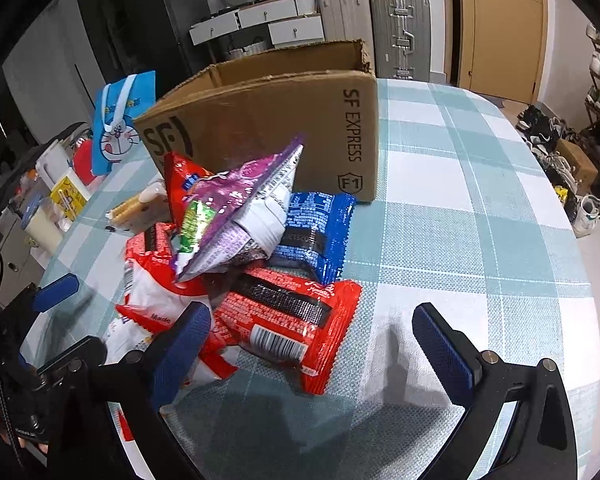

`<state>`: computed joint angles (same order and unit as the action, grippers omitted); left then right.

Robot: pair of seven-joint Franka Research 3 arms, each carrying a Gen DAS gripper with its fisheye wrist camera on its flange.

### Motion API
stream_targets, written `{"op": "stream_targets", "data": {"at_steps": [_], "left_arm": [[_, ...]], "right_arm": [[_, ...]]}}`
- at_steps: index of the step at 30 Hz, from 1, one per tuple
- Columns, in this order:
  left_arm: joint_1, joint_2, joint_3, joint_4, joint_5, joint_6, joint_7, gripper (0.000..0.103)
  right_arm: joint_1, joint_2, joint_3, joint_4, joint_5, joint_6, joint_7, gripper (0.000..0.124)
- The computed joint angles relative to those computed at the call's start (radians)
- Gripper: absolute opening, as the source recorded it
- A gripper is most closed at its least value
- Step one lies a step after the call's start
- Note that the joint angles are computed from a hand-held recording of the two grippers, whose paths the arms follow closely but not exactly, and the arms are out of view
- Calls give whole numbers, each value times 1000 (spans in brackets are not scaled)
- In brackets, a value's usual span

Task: Organize snacks
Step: 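Grasp another white printed snack bag with the left tool while the right tool grasps the red wrapped snack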

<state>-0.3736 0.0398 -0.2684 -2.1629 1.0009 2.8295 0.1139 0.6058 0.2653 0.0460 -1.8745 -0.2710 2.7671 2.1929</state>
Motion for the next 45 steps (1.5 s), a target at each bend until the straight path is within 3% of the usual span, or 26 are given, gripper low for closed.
{"op": "stream_targets", "data": {"at_steps": [11,19,29,36,41,45], "left_arm": [[-2,12,-1,2,-60,51,87,102],[-19,57,-6,27,-219,84,279,102],[-64,129,-2,105,-337,29,454,102],[-69,167,-8,142,-436,-2,561,101],[-91,177,15,162,-423,-25,551,81],[-77,165,5,139,-449,17,588,61]], "right_arm": [[3,46,-1,64,26,-36,-35,103],[9,79,-10,101,45,-49,-37,103],[2,27,-29,26,18,-61,-13,103],[-30,-8,1,-18,8,-80,-55,103],[-20,2,-1,-11,-14,-73,-38,101],[-25,3,7,-15,-9,-47,-53,83]]}}
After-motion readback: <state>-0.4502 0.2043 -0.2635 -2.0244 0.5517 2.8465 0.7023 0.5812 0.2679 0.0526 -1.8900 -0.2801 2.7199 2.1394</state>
